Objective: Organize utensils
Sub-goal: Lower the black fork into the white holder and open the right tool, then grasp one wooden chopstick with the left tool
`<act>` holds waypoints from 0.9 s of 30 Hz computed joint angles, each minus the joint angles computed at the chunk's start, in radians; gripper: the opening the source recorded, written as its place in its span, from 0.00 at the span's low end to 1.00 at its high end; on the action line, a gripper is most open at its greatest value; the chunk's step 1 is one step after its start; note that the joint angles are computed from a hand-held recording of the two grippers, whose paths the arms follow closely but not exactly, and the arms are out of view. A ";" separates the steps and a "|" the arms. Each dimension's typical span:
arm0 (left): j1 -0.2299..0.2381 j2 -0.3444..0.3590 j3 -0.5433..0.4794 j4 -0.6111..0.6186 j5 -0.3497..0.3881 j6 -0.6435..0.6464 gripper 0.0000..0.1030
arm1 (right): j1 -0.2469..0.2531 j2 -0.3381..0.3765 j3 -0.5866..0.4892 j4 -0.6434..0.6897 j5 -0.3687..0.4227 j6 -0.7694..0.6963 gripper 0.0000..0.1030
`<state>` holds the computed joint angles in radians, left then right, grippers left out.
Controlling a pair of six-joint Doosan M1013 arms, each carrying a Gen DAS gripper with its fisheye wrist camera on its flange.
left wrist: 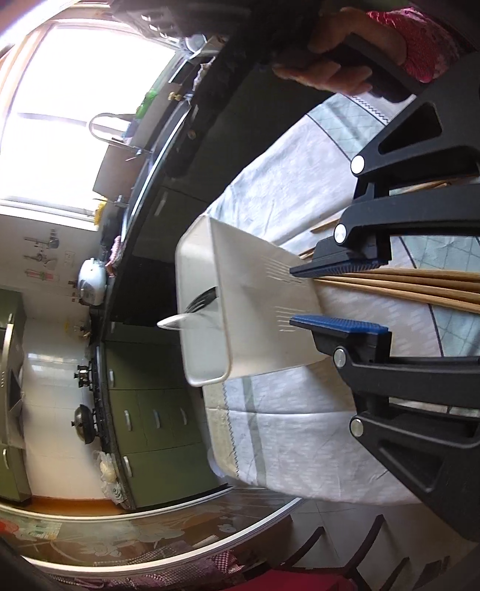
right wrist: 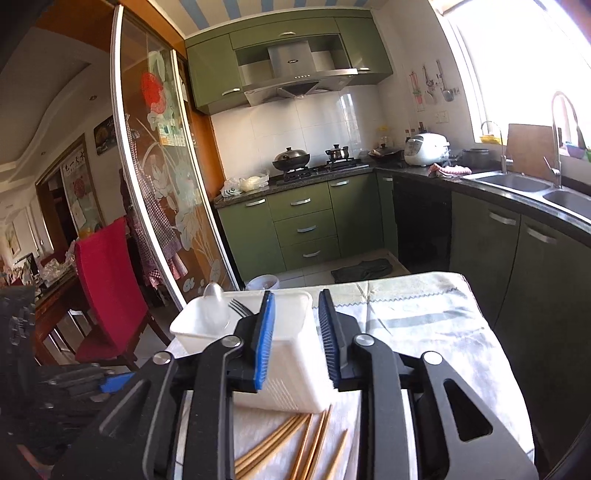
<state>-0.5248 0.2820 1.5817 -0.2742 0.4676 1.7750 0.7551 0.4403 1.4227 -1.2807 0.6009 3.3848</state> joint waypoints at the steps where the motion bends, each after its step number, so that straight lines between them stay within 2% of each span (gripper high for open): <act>1: -0.005 0.016 -0.013 0.029 0.036 -0.014 0.19 | 0.004 -0.017 0.030 0.007 -0.002 0.020 0.28; 4: -0.017 0.066 -0.053 0.086 0.126 -0.026 0.19 | 0.012 -0.061 0.121 0.033 -0.028 0.083 0.28; 7: -0.017 0.114 -0.094 0.091 0.208 -0.012 0.19 | 0.013 -0.095 0.193 0.066 -0.055 0.122 0.28; 12: -0.006 0.161 -0.133 0.066 0.288 0.005 0.19 | 0.015 -0.129 0.267 0.077 -0.080 0.184 0.28; 16: -0.003 0.178 -0.148 0.067 0.325 0.018 0.19 | 0.014 -0.137 0.286 0.076 -0.098 0.208 0.28; 22: -0.003 0.189 -0.156 0.086 0.354 0.029 0.19 | 0.005 -0.134 0.268 0.116 -0.121 0.163 0.28; 27: 0.010 0.193 -0.160 0.020 0.384 0.093 0.19 | 0.003 -0.129 0.253 0.139 -0.129 0.138 0.30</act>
<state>-0.5146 0.4747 1.4215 -0.2543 0.8516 1.8679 0.7580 0.3113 1.6761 -1.1414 0.4723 3.5225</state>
